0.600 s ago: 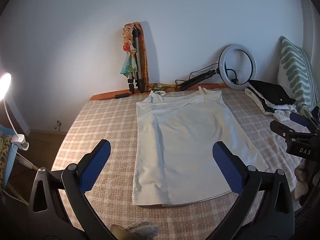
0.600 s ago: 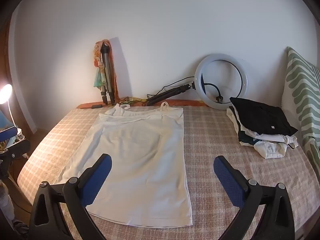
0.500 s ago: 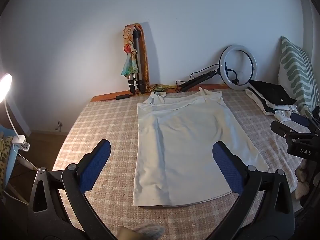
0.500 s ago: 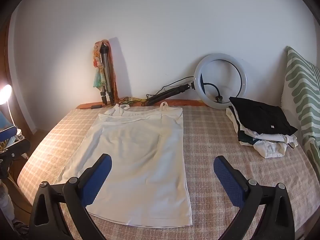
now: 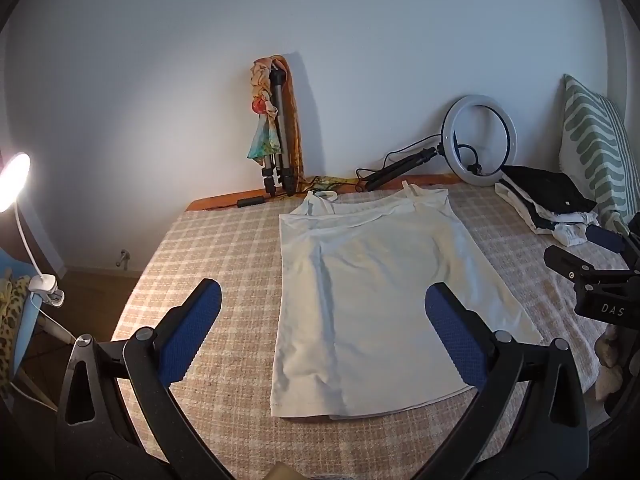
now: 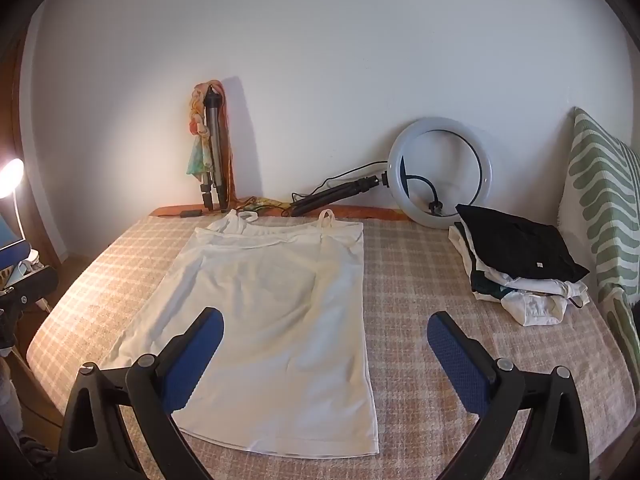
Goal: Fold small clothes
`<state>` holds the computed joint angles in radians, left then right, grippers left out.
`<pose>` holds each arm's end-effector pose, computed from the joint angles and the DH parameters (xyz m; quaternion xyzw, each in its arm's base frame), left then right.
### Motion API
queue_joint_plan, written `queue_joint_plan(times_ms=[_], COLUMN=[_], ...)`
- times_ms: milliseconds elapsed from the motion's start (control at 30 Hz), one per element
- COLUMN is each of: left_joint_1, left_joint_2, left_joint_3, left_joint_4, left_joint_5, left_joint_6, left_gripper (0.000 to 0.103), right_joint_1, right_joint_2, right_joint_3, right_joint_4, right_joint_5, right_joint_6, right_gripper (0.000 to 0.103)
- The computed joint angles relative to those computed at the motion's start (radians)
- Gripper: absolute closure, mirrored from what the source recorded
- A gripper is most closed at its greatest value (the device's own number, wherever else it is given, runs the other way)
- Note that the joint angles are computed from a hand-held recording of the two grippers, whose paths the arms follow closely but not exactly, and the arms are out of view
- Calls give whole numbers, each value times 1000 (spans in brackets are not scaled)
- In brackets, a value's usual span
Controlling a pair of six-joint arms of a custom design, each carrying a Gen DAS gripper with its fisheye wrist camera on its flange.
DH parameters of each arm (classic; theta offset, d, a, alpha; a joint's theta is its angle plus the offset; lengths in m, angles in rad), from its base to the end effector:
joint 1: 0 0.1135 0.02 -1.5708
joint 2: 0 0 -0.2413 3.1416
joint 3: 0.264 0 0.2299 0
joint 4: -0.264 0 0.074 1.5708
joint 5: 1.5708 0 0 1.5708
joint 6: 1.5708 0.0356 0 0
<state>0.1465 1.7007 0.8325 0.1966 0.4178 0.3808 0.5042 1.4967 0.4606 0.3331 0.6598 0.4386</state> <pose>0.3225 0.0330 0.1559 0.1925 0.8645 -0.0695 0.4591 0.2248 0.0991 0.1277 0.1080 0.8624 -0.0812 0.4878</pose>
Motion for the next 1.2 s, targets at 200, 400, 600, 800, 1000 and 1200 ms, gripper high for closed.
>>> queue_joint_plan(times_ms=[200,400,600,800,1000,1200], left_joint_1=[1,0,-2,1,3,5], left_joint_2=[-7,-13,-17,-16,-15,-24], left_joint_3=[-14,-16,-21,-27,-25,-32], left_joint_4=[21,23,25,34,31,28], left_joint_5=[-6,-9,-12,-7,-5,-9], left_joint_6=[2,7,5,8,9,7], left_gripper=[0,0,0,0,0,0], right_joint_1=[-7,-11,-5,-6,-6,-8], right_joint_2=[-6,-2,6,21,23,30], right_joint_3=[-3,-5,0,7,8,13], right_joint_4=[-1,5,1,1,1,0], right_joint_5=[-10,-16,-12,-18,-20,-30], right_joint_6=[6,0,9,14,12,15], right_gripper=[0,0,0,0,0,0])
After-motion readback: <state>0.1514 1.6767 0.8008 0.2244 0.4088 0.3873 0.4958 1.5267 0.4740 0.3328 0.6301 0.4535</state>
